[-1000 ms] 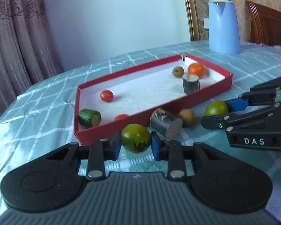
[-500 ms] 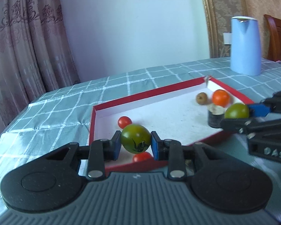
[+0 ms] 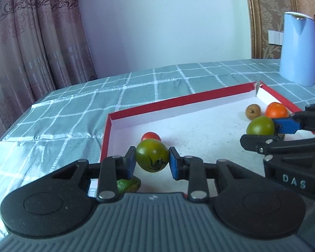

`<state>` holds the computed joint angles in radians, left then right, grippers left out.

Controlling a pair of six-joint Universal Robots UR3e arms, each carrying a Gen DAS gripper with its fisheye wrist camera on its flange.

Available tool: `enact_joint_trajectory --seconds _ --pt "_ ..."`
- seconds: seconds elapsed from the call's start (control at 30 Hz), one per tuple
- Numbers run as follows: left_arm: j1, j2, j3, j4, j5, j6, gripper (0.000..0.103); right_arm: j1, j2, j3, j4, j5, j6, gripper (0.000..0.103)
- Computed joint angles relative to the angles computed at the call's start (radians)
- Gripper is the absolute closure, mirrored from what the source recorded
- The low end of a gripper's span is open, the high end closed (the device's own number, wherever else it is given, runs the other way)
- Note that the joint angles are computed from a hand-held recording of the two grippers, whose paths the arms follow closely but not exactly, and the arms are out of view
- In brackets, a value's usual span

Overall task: Organize fruits
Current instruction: 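Lower both green tomatoes into the tray and open both tools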

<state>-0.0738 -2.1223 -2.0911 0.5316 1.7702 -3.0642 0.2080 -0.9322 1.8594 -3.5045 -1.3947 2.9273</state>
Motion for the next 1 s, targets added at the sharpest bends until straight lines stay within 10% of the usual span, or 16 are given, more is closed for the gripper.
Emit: enact_joint_trajectory --seconds 0.6,0.7,1.0 --pt "0.017 -0.061 0.154 -0.174 0.014 -0.02 0.073 0.043 0.122 -0.241 0.183 -0.046 0.016 0.07" --pt "0.018 -0.064 0.157 -0.172 0.015 -0.019 0.072 0.029 0.115 -0.231 0.186 -0.01 0.02 0.054" --pt "0.023 -0.073 0.145 -0.124 0.044 -0.04 0.042 -0.013 0.105 -0.177 0.115 0.048 0.069 0.037"
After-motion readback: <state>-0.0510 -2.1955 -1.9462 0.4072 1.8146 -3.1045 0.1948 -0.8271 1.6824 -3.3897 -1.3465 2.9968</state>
